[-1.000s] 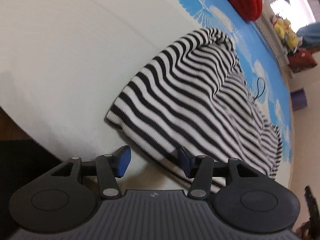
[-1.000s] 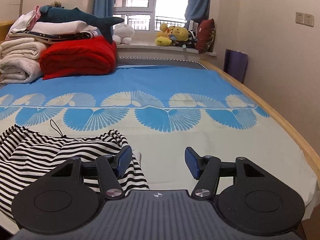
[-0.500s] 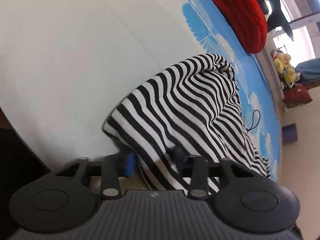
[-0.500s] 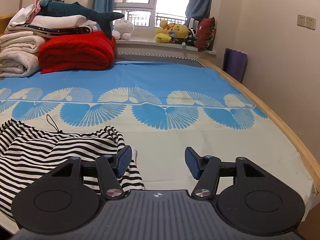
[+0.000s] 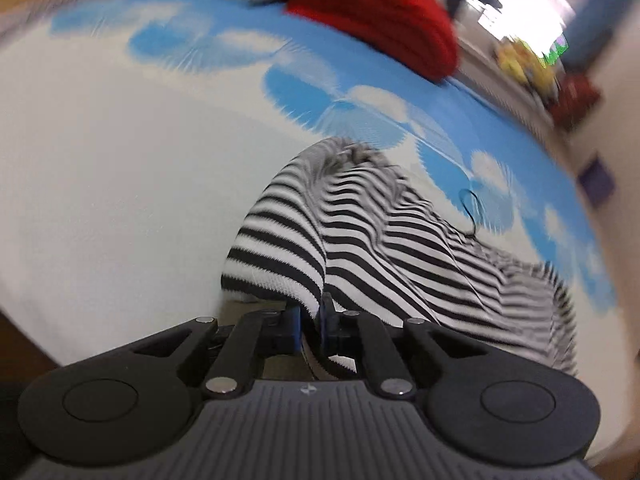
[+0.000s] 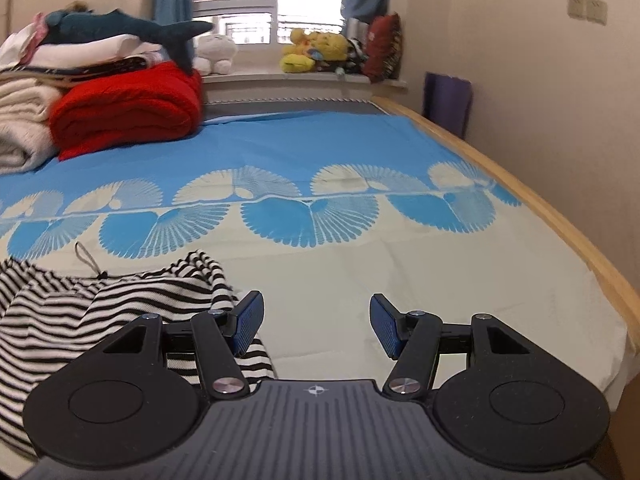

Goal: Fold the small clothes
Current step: 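Grasp the bundle edge with the left gripper and fold it over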

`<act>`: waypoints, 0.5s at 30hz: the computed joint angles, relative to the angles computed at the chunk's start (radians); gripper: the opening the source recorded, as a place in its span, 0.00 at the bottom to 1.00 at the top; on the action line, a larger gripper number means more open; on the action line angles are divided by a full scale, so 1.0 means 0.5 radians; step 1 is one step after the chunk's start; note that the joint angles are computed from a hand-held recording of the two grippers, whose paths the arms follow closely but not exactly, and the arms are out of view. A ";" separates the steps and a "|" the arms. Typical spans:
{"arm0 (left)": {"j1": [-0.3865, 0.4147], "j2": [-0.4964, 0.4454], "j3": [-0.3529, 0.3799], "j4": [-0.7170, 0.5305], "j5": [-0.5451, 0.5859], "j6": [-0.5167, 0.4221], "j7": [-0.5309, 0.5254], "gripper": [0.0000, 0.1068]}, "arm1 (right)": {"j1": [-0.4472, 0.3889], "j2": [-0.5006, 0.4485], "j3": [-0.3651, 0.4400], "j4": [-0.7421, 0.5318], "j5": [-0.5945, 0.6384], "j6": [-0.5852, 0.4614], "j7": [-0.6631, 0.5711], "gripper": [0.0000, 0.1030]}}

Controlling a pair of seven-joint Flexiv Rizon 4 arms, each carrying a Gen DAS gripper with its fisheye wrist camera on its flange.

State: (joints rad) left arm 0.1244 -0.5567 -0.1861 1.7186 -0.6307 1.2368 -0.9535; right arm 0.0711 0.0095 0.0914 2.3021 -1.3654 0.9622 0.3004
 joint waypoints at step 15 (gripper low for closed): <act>-0.372 0.147 -0.663 0.152 0.015 0.396 0.596 0.07 | -0.269 0.258 -0.075 0.251 -0.261 0.173 0.225 0.59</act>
State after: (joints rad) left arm -0.0615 -0.4834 -0.5176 1.7948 -0.6234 1.4347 -0.6553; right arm -0.0636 0.1386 0.0541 2.4277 -1.4957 1.0489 0.4127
